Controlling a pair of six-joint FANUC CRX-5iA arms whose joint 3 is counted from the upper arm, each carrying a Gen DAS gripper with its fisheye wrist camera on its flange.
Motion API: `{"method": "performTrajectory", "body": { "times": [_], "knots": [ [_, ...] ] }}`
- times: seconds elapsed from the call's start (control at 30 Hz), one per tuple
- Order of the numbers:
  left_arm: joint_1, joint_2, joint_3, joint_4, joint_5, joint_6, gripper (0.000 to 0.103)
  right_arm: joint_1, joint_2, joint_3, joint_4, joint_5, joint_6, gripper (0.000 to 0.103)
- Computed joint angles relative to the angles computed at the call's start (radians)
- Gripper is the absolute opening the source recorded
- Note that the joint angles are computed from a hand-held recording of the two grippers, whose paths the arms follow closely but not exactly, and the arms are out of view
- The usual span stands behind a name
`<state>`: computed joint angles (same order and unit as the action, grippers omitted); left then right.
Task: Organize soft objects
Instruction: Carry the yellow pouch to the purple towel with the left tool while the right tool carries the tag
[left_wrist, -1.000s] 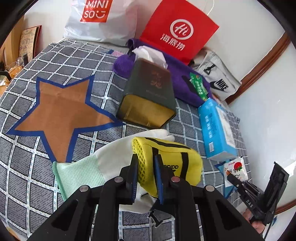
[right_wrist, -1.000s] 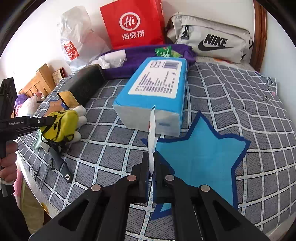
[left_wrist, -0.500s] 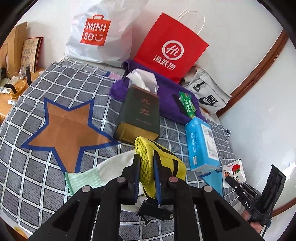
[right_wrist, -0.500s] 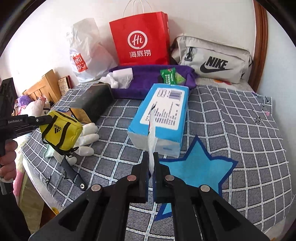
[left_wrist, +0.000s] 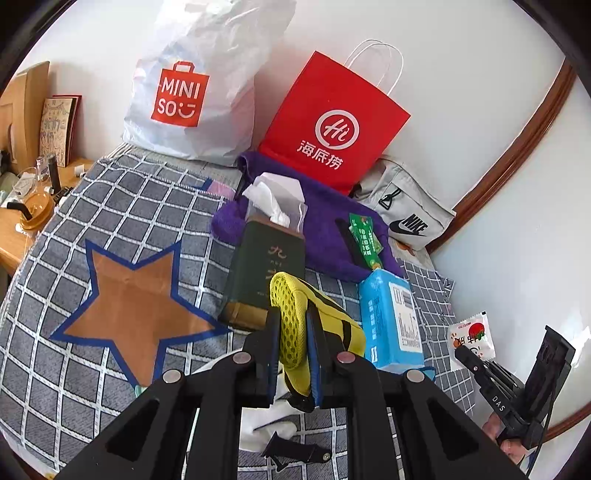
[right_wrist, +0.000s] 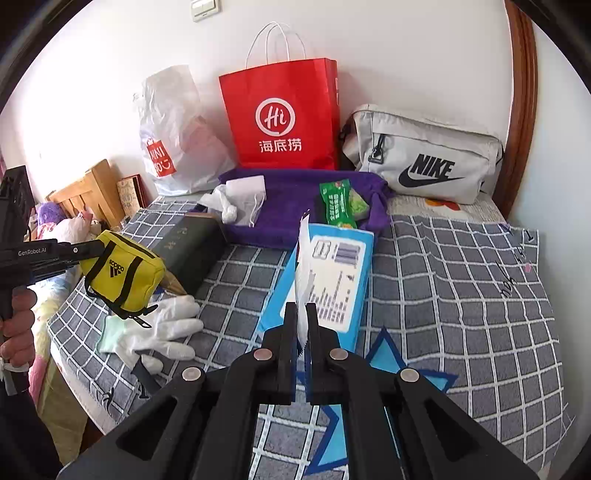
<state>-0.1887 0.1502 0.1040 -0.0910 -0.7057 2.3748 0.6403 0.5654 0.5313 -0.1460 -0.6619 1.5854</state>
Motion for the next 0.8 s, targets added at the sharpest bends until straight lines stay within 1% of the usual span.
{"method": "performTrajectory", "body": {
  "times": [0.27,0.47,0.63,0.7,0.73,0.8],
  "knots": [
    [0.022,0.045,0.075,0.020,-0.027,-0.020,0.013,-0.013,0.088,0.168,-0.014,-0.068,0.017,0.003],
    [0.033,0.087,0.135,0.031,-0.037,-0.036,0.013,-0.018,0.176,0.322,-0.020,-0.136,0.031,0.003],
    [0.042,0.126,0.198,0.026,-0.063,-0.052,0.013,-0.025,0.261,0.471,-0.035,-0.203,0.044,0.003],
    [0.048,0.140,0.218,0.029,-0.071,-0.058,0.013,-0.029,0.308,0.557,-0.043,-0.245,0.046,0.003],
    [0.050,0.149,0.233,0.024,-0.079,-0.054,0.013,-0.029,0.319,0.574,-0.042,-0.252,0.043,0.003],
    [0.051,0.167,0.267,0.002,-0.103,-0.043,0.013,-0.031,0.365,0.657,-0.045,-0.290,0.040,0.003]
  ]
}}
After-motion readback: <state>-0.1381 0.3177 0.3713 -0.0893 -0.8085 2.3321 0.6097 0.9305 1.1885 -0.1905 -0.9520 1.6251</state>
